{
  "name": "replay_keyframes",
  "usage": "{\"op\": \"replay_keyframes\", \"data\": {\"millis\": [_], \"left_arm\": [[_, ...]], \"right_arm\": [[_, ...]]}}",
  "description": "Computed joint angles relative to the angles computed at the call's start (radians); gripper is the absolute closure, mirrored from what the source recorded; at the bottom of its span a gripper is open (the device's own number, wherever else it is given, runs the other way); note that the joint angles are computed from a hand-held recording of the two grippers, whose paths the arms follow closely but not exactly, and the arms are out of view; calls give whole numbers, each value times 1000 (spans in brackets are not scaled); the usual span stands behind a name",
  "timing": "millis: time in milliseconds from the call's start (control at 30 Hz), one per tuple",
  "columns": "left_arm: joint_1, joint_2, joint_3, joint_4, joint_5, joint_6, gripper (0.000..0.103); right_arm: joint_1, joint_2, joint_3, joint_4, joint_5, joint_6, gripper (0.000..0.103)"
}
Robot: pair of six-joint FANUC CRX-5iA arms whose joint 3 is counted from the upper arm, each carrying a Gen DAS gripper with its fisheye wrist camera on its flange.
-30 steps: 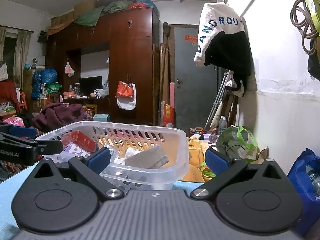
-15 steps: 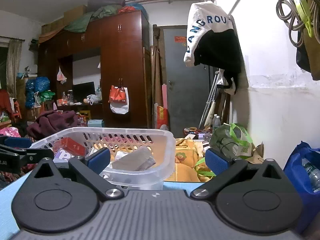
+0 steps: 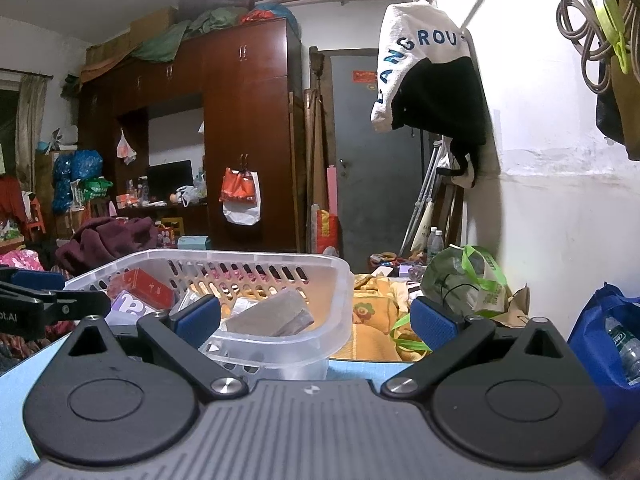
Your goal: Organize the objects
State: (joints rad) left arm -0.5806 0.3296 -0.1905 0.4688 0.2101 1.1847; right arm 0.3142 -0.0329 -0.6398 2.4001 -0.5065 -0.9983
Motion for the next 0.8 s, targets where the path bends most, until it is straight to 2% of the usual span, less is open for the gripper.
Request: {"op": "replay_keyframes", "data": {"millis": [233, 800], "left_arm": [[-10, -1, -14, 64, 12, -68, 0], [-8, -2, -14, 57, 13, -63, 0]], "right_arm": [[-14, -2, 1, 14, 17, -10, 0], [-26, -4, 3, 37, 36, -25, 0]]}}
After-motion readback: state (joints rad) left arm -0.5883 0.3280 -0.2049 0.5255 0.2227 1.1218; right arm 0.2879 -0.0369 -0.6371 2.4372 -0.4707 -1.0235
